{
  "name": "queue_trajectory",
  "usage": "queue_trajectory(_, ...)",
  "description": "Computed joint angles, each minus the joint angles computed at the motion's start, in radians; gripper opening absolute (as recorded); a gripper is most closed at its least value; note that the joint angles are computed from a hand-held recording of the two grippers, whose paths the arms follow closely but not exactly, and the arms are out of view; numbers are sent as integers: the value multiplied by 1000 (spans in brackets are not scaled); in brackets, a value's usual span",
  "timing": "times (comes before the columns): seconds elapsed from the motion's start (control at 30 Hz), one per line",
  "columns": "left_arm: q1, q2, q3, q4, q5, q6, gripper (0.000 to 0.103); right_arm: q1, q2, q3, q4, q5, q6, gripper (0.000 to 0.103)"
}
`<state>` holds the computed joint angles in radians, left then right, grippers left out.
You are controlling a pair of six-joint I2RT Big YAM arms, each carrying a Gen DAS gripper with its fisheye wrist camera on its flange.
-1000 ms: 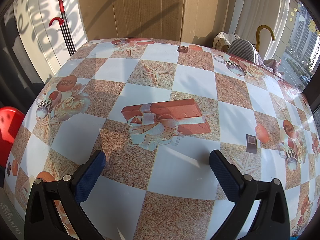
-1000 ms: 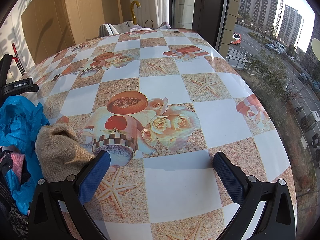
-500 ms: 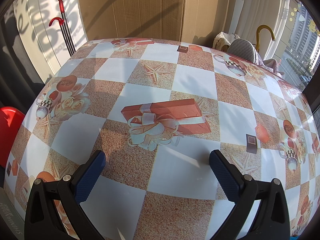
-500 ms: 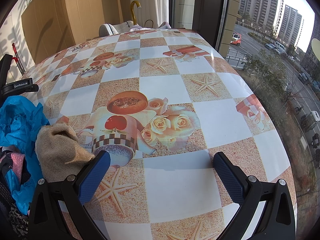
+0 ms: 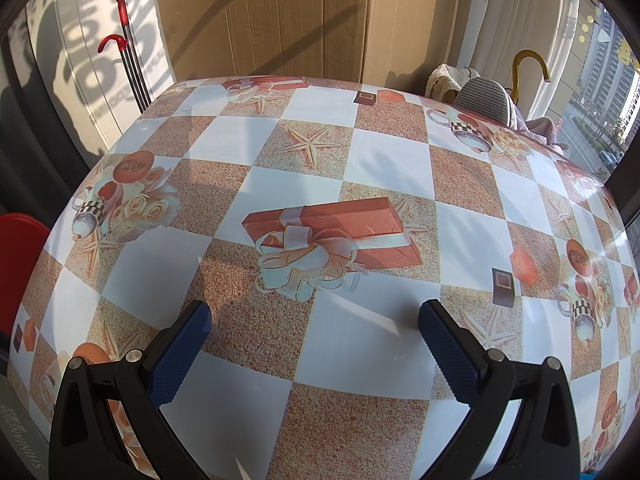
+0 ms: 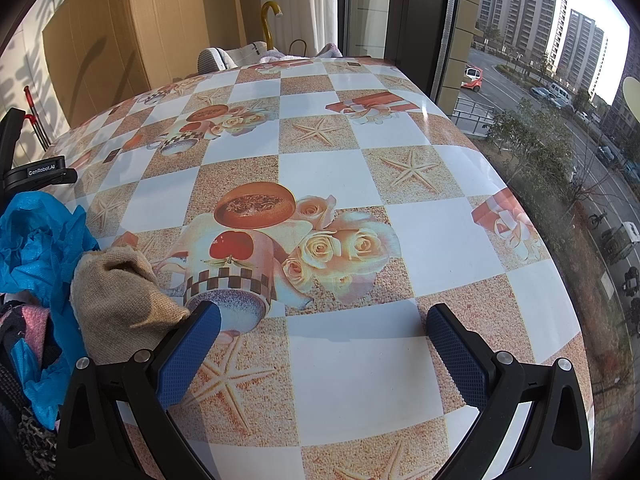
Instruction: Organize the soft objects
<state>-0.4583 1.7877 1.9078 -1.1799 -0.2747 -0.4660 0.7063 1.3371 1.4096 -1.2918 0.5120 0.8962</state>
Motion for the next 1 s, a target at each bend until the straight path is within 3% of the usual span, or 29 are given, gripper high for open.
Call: queue_trajectory(1.0, -2, 7, 12, -3, -3, -2, 103, 1, 0, 0, 0, 1, 1, 103)
